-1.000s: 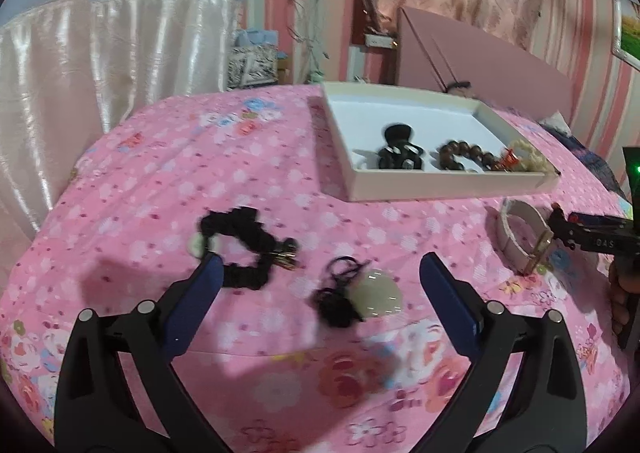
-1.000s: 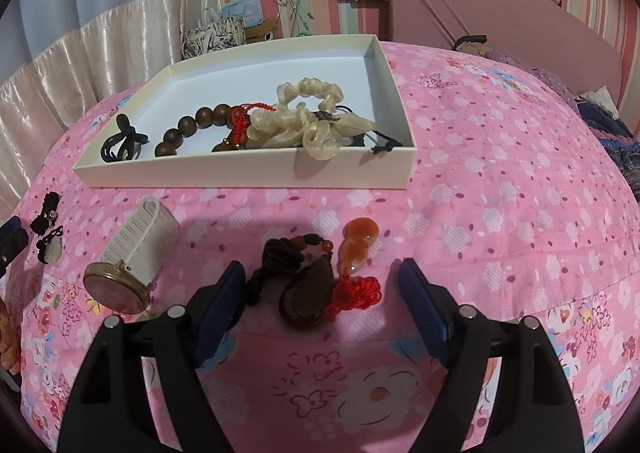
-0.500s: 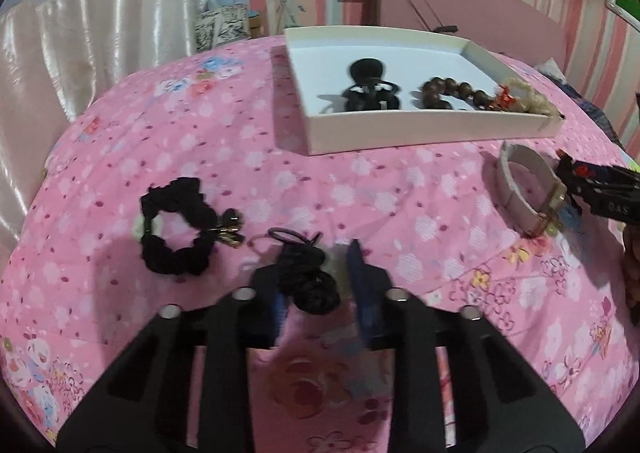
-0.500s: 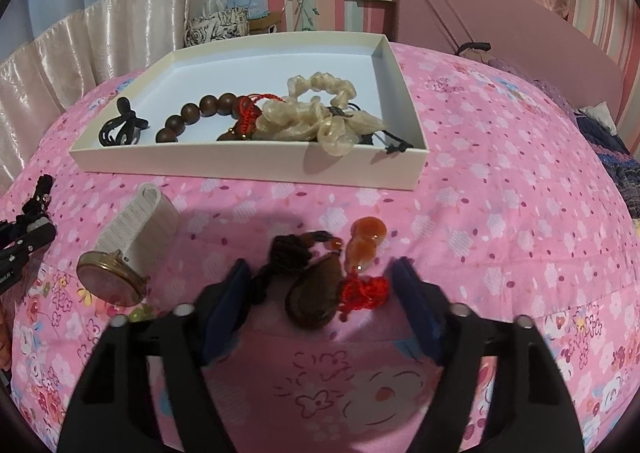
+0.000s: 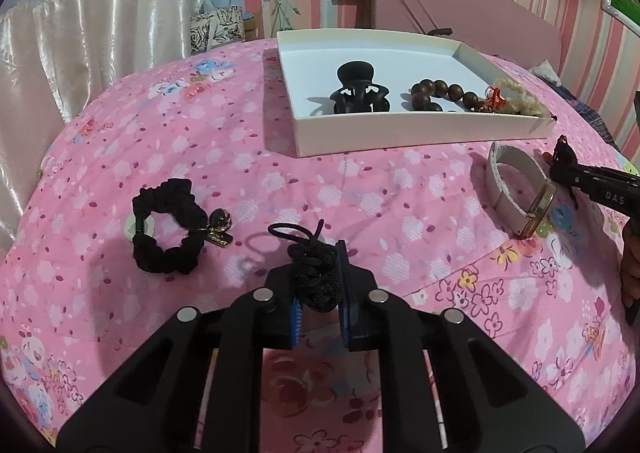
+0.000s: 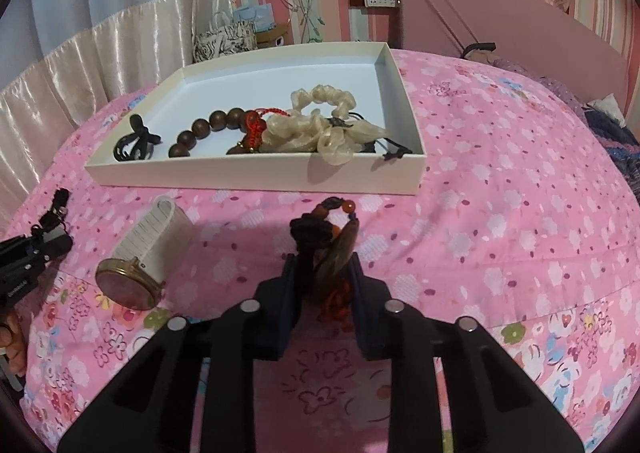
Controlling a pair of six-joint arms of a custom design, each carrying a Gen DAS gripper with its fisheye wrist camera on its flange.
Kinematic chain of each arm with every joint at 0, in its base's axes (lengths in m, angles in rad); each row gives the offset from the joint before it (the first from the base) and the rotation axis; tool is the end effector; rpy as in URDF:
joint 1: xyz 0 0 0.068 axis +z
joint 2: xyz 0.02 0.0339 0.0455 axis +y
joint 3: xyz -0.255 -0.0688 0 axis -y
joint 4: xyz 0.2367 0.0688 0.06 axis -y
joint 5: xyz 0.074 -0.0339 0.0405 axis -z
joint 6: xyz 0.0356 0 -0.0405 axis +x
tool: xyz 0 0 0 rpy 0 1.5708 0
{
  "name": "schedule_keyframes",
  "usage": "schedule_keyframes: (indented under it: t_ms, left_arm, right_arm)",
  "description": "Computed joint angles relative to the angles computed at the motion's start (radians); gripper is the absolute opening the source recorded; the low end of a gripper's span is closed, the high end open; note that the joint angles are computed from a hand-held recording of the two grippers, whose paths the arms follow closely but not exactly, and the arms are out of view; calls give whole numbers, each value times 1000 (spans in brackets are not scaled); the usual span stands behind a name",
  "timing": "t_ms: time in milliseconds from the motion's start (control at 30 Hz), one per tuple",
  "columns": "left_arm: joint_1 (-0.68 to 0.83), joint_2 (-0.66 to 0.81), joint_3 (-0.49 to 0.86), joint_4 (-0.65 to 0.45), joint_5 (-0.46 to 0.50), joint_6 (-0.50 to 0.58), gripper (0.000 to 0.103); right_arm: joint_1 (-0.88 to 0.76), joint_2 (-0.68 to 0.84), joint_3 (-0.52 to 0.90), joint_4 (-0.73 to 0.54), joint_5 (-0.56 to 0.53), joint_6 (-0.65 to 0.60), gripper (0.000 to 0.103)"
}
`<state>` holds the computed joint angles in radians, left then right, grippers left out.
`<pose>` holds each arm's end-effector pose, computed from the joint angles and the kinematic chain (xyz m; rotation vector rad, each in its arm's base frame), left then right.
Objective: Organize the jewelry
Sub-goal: 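Carry both pendants up and over the white tray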
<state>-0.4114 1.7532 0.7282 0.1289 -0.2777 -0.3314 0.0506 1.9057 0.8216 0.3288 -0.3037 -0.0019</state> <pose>0.2862 -0.1142 0.1086 -0.0217 2.4203 0.0071 0.3452 0.0281 0.0992 -0.2131 2.3032 0.3774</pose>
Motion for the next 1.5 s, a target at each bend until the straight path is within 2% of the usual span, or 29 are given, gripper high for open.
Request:
schedule_keyframes:
  t_ms: [400,667,733,867,1033,1167,1233,1400,1500]
  left_arm:
    - [-5,-65,-67,63,-53,-11,11]
    - [26,-135,-152,152,-3,-23,11]
    - [28,-134,-147,147,-10,-25,11]
    - [15,-170,-117,103,-17,-39,11]
    - [-36,-182,5,7,-75,-19,11]
    - [-65,-135,156,-50,-106,22,11]
    - [-68,-87,235,-70,-109,28,11]
    - [-61,60,421,-104,-87,44,11]
    - [-53,112,471,-115,-80,47,11]
  right_arm:
    - [-57,-30,-76,112,-143,33,19]
    - [-67,-62,-134,201,-181,40,19]
    - [-85,-71,-142,227,-247,59,19]
    - [-102,-108,-147,214,-266,55,19]
    - [-126,-173,-133,142,-300,49,19]
    - [-145,-230,-83,60,-329,21,19]
    - [-139,-242,-35,9,-305,-2,19]
    - [-114,-169,107,-57,-258,-9,19]
    - [-87,-117,165,-71,-220,-6,19]
